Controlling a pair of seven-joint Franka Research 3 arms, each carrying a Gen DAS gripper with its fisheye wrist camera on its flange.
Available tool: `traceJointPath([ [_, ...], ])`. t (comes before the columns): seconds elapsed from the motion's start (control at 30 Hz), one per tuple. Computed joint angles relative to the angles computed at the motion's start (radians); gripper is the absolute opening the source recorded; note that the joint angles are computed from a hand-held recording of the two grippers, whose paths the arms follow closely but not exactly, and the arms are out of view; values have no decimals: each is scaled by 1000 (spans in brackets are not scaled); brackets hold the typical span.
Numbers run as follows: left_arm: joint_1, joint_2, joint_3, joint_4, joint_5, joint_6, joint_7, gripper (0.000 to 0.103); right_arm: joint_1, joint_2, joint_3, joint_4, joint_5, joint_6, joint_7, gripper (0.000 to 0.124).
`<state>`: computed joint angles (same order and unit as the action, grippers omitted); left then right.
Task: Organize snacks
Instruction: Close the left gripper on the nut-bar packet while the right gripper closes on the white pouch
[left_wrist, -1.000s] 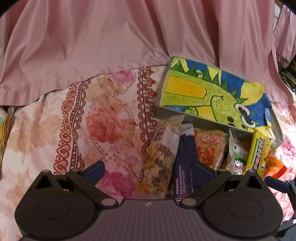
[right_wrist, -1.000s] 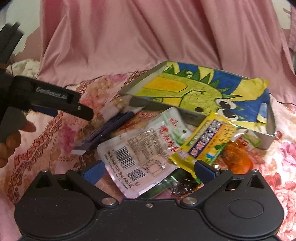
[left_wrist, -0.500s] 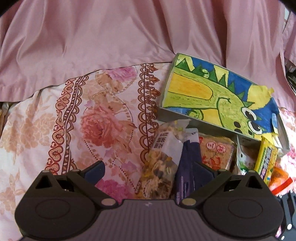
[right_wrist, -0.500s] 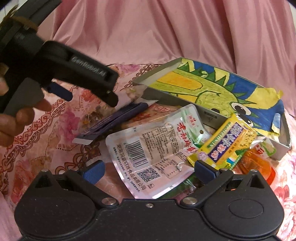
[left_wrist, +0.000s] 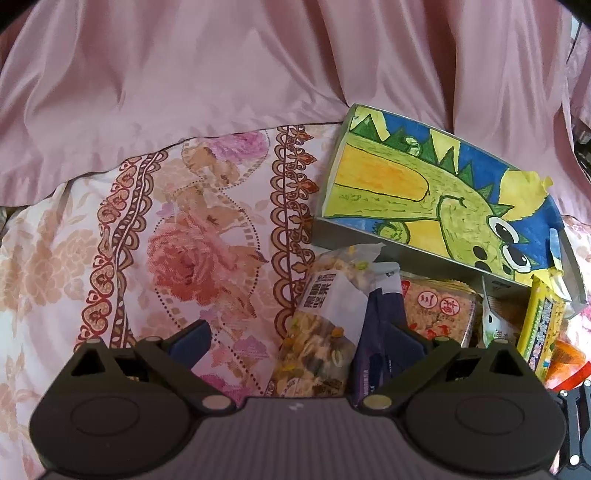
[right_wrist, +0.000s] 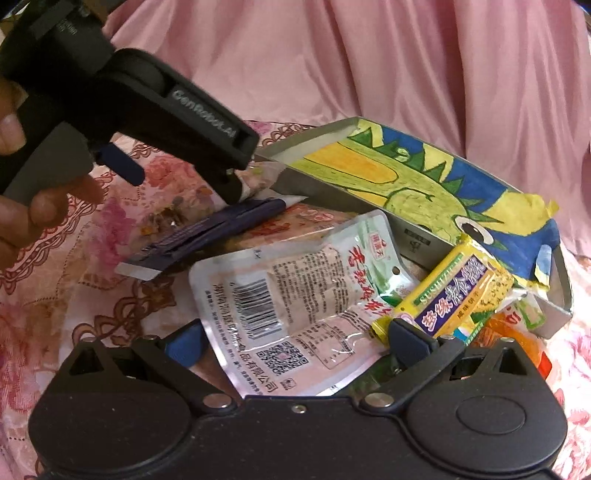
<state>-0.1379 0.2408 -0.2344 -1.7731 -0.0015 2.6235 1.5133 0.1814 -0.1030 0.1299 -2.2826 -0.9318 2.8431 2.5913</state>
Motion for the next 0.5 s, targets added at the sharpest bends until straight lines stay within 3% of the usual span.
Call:
traceJointPath([
  [0.13,2,0,-3,0,-1,-1,10,99,-5,0,5,3,-50,-13,43,102],
  [0.33,15,0,-10,3,-55,-7,23,91,-7,-23,17,0,-226,-37,197,100],
  [0.5,34,5,-23,8,-132,-19,52,79,2,-37,21,1,-366,-51,276,96],
])
